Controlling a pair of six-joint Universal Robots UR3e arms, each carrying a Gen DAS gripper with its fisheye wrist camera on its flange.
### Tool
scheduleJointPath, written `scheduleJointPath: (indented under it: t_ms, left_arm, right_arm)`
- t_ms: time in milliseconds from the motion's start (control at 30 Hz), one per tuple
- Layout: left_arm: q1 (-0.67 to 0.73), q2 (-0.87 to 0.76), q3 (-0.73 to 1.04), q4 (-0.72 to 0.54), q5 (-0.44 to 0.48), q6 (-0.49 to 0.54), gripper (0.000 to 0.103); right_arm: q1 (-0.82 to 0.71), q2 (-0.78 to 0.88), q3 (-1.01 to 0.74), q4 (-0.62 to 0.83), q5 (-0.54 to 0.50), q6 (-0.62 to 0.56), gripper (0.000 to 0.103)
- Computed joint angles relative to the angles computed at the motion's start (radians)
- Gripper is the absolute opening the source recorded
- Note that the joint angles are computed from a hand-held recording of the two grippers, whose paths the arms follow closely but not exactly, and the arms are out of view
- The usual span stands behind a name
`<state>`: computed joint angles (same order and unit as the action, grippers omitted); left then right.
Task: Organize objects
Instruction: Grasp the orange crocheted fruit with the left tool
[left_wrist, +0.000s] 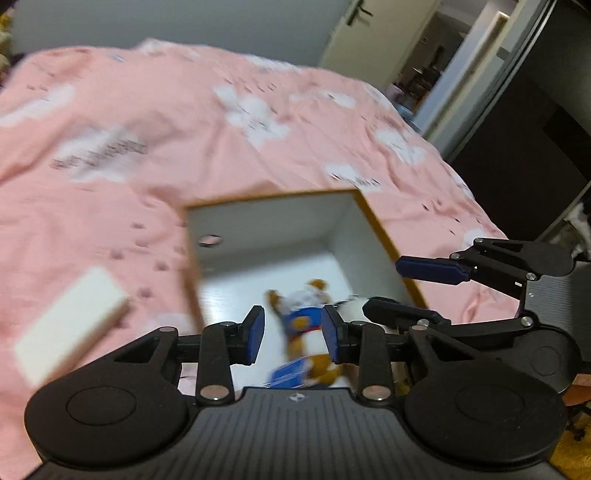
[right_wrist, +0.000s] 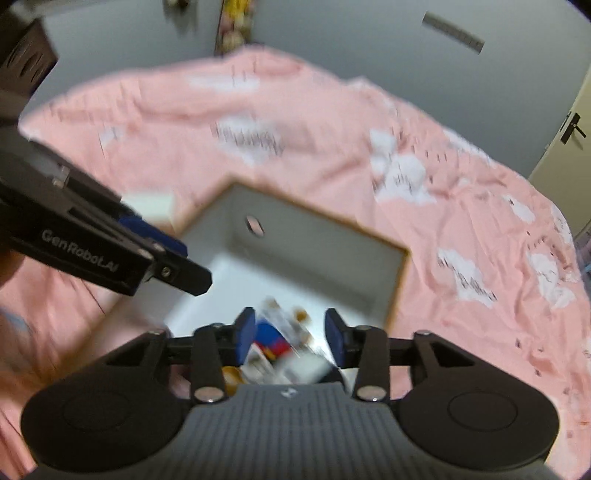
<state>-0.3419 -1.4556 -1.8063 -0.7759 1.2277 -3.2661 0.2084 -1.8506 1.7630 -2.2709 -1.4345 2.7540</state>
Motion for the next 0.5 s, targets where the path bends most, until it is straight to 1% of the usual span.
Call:
scheduleJointPath:
  t_ms: [67,100,167,267,300,367,400,433,467,500]
  left_arm:
    - [0.069,0.101,-0.059,-0.047,-0.017,0.028,0.037]
    - [0.101,0.147,-0.081,-0.080,-0.015,0.037,0.037]
    - [0.170,0.235,-0.131,-0.143,0.001,0.053,0.037]
    - [0.282,0.351,-0.206,-0.231,0.012,0.086,0.037]
    - [0.318,0.384,-0.228,-0.260,0.013,0.107,0.037]
    - [0.364,0.424,-0.270,-0.293,0.044,0.125,0.037]
    - [0.381,0.431,-0.288,-0.297,0.057,0.131,0.038]
    - [0.397,0.435,-0.309,-0.297,0.065,0.135,0.038]
    - [0.402,0.430,-0.326,-0.292,0.082,0.130,0.038]
    - [0.408,0.428,-0.335,-0.292,0.101,0.137,0.040]
  right_arm:
    - [0.041,0.012,0.023,-0.078,0.037,0.050,0.054]
    - [0.072,0.034,0.022,-0.110,0.035,0.076,0.055]
    - [0.137,0.093,0.003,-0.153,0.031,0.149,0.055]
    - [0.202,0.189,-0.042,-0.170,0.077,0.245,0.054]
    - [0.232,0.231,-0.064,-0.182,0.075,0.277,0.054]
    - [0.280,0.296,-0.097,-0.202,0.060,0.322,0.054]
    - [0.304,0.332,-0.115,-0.217,0.052,0.349,0.053]
    - [0.319,0.358,-0.129,-0.223,0.049,0.367,0.048]
    - [0.333,0.384,-0.142,-0.225,0.049,0.381,0.046]
    - [0.353,0.419,-0.164,-0.221,0.037,0.395,0.041]
